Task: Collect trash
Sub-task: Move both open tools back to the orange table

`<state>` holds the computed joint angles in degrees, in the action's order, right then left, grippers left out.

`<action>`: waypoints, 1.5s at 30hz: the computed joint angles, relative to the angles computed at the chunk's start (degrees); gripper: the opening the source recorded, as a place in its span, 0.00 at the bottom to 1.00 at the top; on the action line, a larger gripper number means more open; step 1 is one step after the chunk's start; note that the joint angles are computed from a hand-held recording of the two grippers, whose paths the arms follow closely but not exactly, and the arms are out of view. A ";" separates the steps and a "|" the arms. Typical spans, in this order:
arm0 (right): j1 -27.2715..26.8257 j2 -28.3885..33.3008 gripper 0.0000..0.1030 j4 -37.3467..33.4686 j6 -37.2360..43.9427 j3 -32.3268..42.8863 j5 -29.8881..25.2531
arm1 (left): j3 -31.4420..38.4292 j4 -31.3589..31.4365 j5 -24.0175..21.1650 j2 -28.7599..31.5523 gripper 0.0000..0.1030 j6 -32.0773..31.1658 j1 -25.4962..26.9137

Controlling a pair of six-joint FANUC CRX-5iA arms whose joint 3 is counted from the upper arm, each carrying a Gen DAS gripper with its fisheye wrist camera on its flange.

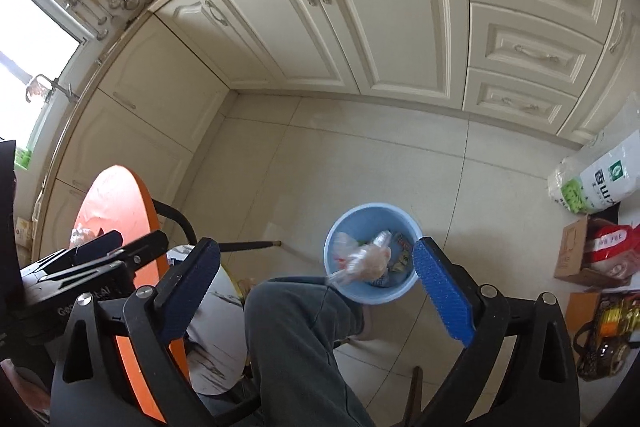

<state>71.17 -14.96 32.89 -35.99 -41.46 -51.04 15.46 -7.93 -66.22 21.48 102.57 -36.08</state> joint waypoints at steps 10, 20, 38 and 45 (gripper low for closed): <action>2.84 0.18 0.96 -1.82 -0.38 1.43 -2.25 | -5.61 0.70 0.92 -5.27 0.67 -1.69 1.85; 4.50 4.53 0.96 -0.75 3.69 7.33 -3.70 | -13.82 0.36 1.71 -14.85 0.67 -1.12 4.92; 3.35 20.58 0.96 -6.62 24.90 27.16 -2.10 | -29.58 2.35 -1.07 -36.22 0.67 -3.07 23.03; 2.84 27.39 0.96 -10.19 34.20 36.61 -2.49 | -33.72 5.45 -3.21 -42.53 0.67 -6.92 34.08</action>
<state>74.00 12.43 22.70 -1.79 -4.85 -53.53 -18.26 -2.48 -69.43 -21.05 95.65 -2.00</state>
